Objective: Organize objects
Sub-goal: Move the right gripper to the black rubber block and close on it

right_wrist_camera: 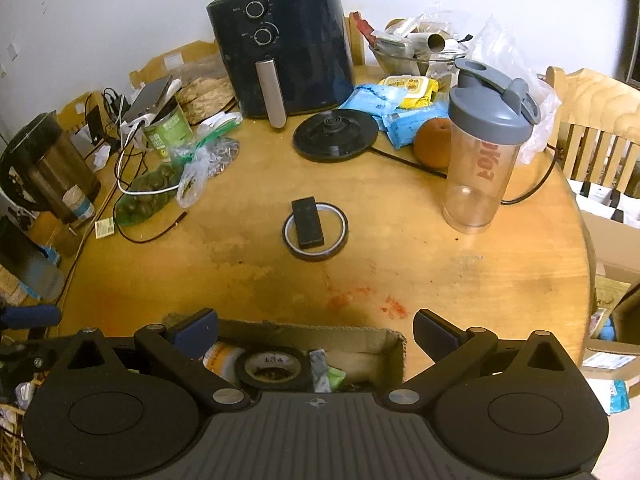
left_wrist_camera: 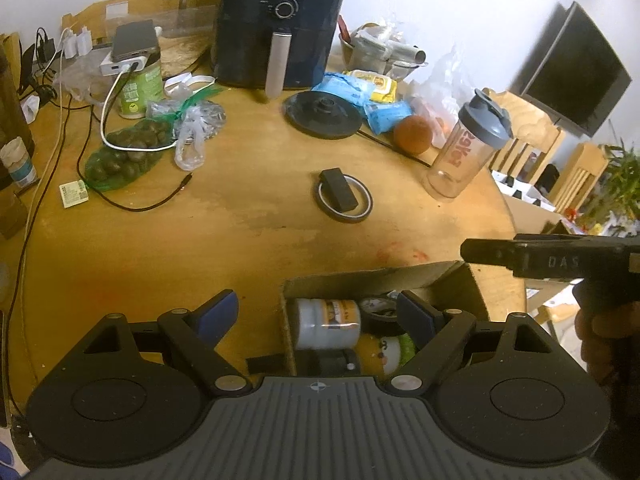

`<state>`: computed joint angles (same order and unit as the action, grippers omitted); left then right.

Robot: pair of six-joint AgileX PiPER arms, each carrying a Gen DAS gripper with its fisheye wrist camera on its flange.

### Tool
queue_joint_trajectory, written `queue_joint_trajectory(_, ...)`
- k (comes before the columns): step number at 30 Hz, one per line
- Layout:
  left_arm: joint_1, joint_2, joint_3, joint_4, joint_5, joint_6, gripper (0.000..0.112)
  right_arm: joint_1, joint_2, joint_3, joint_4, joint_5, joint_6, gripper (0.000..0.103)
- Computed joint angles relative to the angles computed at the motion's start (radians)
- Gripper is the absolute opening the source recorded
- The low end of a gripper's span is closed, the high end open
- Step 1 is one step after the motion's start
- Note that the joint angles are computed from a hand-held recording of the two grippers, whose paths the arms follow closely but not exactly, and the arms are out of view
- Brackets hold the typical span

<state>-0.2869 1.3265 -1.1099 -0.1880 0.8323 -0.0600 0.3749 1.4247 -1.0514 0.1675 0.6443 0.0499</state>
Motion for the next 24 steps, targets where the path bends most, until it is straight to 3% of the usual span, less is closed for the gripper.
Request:
queue_joint_trajectory(5, 0.088, -0.01, 0.023, -0.112, -0.003, 0.127, 0.087, 0.046, 0.013, -0.008, -0.019, -0.021, 0.026, 0.103)
queue_joint_trajectory(12, 0.131, 0.003, 0.022, -0.187, -0.016, 0.207, 0.087, 0.054, 0.075, -0.072, 0.007, -0.018, -0.058, 0.101)
queue_joint_trajectory(19, 0.131, 0.038, -0.019, -0.154, -0.02, 0.165, 0.086, 0.0, 0.21, -0.175, 0.132, -0.021, -0.265, 0.093)
queue_joint_trajectory(24, 0.122, 0.053, -0.055, -0.071, -0.02, 0.05, 0.086, -0.037, 0.334, -0.263, 0.24, -0.012, -0.413, 0.08)
